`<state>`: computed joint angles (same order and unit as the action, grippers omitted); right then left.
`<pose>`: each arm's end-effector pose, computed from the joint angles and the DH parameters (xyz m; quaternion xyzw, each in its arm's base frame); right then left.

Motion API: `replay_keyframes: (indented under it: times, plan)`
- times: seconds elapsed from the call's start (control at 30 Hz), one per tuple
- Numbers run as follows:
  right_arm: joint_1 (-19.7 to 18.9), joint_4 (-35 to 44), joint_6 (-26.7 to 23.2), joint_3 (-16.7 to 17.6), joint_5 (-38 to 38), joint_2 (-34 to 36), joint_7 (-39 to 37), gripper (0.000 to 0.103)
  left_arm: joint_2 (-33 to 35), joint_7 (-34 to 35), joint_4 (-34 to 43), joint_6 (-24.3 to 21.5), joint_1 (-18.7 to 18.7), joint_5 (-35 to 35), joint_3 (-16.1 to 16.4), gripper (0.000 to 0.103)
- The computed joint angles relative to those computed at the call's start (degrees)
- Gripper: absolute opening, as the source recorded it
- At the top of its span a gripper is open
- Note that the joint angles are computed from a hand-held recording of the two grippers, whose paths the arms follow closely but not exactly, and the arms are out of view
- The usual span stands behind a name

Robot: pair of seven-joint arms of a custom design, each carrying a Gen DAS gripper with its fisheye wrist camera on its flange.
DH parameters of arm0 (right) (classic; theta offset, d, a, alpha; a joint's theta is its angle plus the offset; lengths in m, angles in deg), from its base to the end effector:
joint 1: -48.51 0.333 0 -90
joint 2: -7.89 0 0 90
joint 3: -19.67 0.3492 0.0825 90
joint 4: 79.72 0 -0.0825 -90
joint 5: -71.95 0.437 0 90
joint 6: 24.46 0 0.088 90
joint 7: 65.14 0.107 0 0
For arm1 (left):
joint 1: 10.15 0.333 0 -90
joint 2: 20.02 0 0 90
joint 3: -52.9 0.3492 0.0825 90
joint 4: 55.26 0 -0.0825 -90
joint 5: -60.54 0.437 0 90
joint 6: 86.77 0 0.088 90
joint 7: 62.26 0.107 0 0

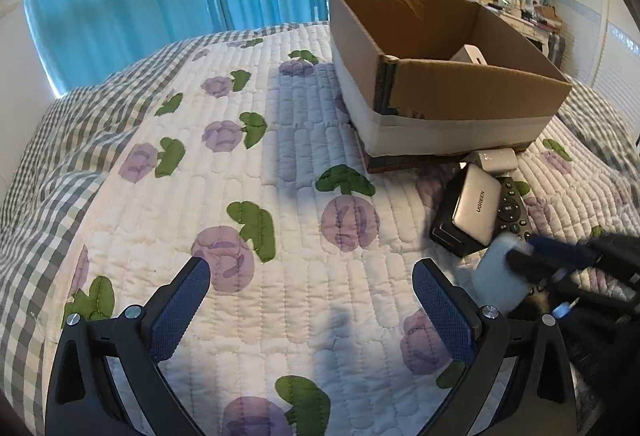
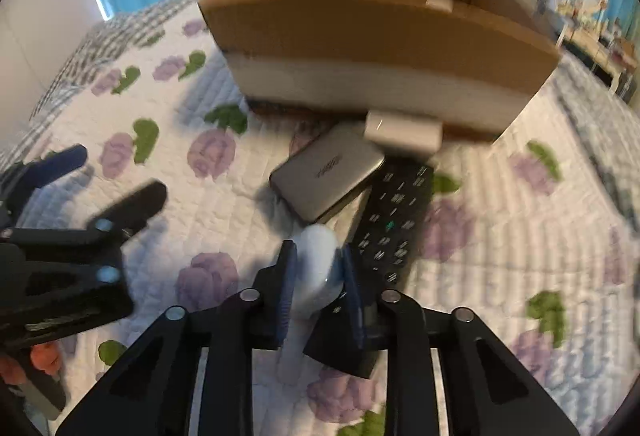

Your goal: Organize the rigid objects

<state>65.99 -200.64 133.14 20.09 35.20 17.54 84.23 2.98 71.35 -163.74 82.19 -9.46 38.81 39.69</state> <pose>0.6085 0.2219 0.3805 -0.6118 0.7365 -0.2078 0.2001 0.7168 -0.1180 0.3643 -0.4459 0.8277 -0.2700 0.2076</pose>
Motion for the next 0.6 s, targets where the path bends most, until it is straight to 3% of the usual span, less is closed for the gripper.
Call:
replay_keyframes:
  times: [0.2,0.37,0.5,0.6]
  plan:
    - [-1.2,-0.4,-3.3,-1.2,-6.2,-3.9,4.1,0.022,-0.2,1.2,0.6,-2.7,-0.9,0.2,-1.1,0.103]
    - [-4.0,-0.3,-7.2,-1.2,-7.2,-5.3,3.1,0.021,1.4,-0.8,2.0,-4.3,-4.3,2.3,0.0,0.103]
    - [-5.7,-1.7,-5.9,-1.2,-7.5,-5.8,4.5,0.021,3.9,-2.1,4.2,-5.5,-5.8,3.6,0.1,0.102]
    - [-6.4,-2.7,-5.0,-1.1,-7.3,-5.8,4.7,0.021,5.5,-2.7,5.9,-6.3,-6.4,4.4,0.1,0.09]
